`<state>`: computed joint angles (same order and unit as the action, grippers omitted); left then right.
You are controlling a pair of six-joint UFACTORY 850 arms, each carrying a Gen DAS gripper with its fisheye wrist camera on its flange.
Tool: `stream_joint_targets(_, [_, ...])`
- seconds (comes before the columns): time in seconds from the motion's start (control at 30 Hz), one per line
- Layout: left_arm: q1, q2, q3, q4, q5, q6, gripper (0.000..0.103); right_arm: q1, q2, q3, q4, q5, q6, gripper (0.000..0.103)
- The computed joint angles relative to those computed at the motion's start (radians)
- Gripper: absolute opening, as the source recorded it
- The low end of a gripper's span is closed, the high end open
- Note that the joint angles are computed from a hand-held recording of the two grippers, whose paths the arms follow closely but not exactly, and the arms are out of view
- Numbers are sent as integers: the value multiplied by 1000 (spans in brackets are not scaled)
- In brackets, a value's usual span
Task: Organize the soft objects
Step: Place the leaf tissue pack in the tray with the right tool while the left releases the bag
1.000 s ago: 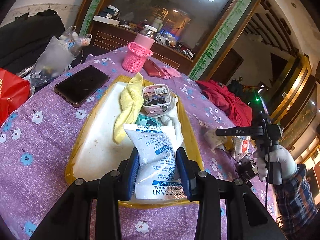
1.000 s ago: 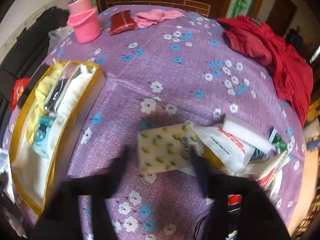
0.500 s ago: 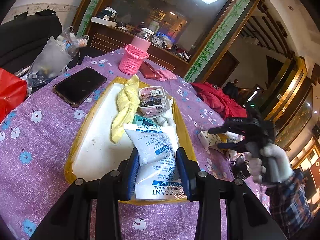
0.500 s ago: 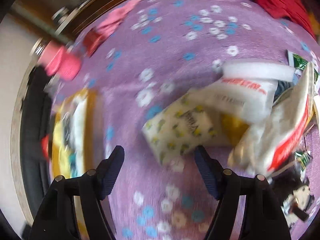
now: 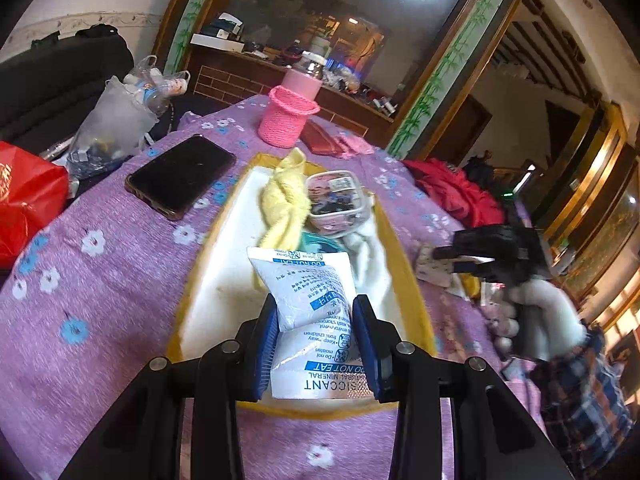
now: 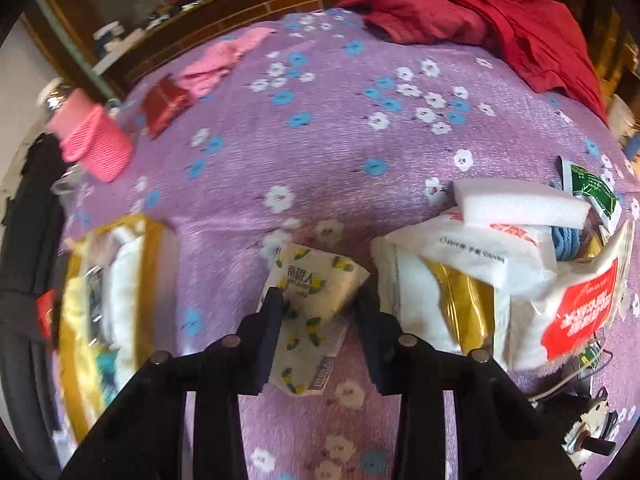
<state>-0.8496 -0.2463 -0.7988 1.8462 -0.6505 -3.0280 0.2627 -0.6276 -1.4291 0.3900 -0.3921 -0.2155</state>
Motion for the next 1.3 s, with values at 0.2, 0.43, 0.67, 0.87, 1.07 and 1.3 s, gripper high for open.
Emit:
stream_joint_targets(0.2, [61, -53, -92, -195, 57, 278, 39, -3, 71, 73, 198, 13, -273, 25])
stream_joint_targets(0.43, [133, -55, -117, -207, 100, 326, 61, -3, 160, 145, 491, -18, -595, 25])
stream_joint_targets(0.67, [40, 74, 28, -95, -93, 35, 65, 28, 194, 181, 686, -251, -879, 25])
stream_joint_targets(0.87, [-39, 112, 84, -177, -215, -16, 69, 117, 125, 175, 597, -358, -852, 25])
stream_joint_targets(1.07, [-52, 118, 95, -181, -224, -32, 69, 188, 101, 189, 517, -234, -793, 28])
stream_joint_targets(1.3, [-51, 112, 93, -151, -189, -74, 71, 143, 216, 287, 641, -199, -1000, 55])
